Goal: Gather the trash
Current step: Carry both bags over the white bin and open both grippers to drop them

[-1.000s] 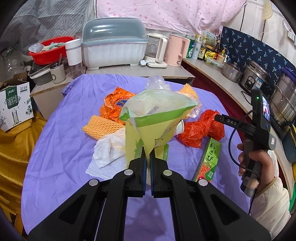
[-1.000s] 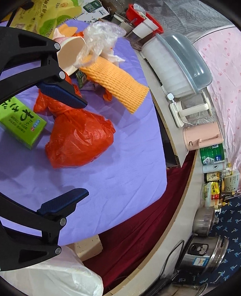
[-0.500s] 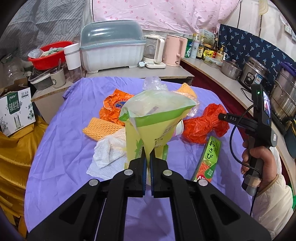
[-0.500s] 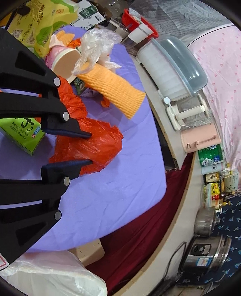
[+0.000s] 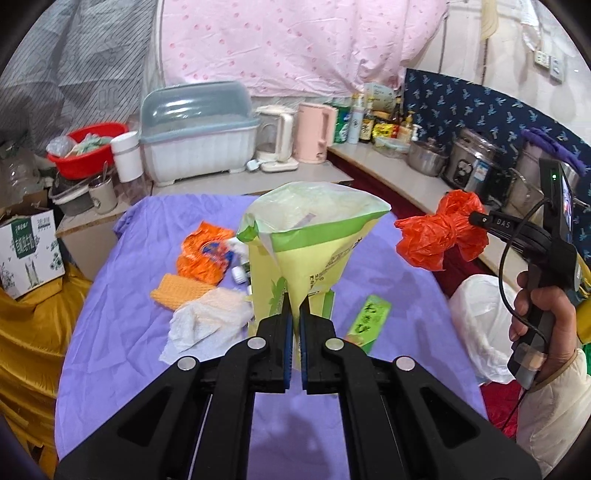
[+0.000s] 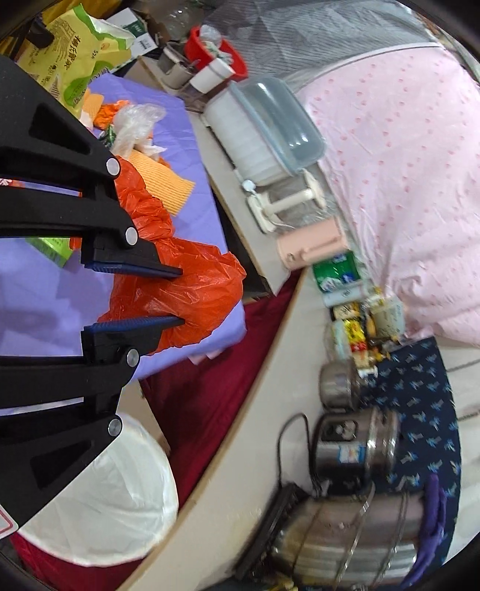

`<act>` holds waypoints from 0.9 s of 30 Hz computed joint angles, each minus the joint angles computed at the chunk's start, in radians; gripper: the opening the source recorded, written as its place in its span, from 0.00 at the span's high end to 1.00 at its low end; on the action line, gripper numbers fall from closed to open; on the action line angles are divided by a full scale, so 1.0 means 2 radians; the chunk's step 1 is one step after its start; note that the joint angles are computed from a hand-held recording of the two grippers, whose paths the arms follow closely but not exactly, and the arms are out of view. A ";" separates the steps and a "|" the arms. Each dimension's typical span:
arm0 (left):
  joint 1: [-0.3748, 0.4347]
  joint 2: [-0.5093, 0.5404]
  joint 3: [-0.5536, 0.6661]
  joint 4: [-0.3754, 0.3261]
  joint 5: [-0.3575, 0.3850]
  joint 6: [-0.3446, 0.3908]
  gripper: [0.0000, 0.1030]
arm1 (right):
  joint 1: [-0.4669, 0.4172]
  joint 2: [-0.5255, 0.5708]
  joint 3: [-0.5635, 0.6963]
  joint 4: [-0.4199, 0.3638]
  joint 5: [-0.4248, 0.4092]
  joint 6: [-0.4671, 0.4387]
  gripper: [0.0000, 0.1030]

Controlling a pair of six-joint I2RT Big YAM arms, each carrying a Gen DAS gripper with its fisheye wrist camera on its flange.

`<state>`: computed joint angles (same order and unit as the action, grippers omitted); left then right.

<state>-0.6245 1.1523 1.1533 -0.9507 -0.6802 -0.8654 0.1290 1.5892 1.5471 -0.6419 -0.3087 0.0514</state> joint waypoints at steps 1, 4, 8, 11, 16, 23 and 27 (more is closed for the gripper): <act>-0.006 0.006 0.009 0.002 -0.004 0.005 0.98 | -0.010 -0.007 -0.002 0.001 -0.004 0.001 0.82; -0.020 0.025 0.035 0.016 -0.004 0.024 0.98 | -0.041 -0.024 -0.003 0.001 -0.011 0.001 0.82; -0.041 0.060 0.076 0.044 0.004 0.056 0.98 | -0.088 -0.039 -0.006 0.004 -0.018 -0.002 0.82; -0.057 0.095 0.112 0.068 0.009 0.086 0.97 | -0.122 -0.044 -0.011 0.003 -0.021 -0.006 0.82; -0.070 0.161 0.174 0.103 0.050 0.124 0.97 | -0.173 -0.039 -0.020 0.000 -0.019 -0.016 0.82; -0.074 0.265 0.270 0.114 0.114 0.153 0.97 | -0.215 -0.011 -0.033 0.003 -0.003 -0.021 0.82; -0.073 0.313 0.313 0.109 0.142 0.162 0.97 | -0.222 -0.001 -0.045 0.013 0.015 -0.032 0.82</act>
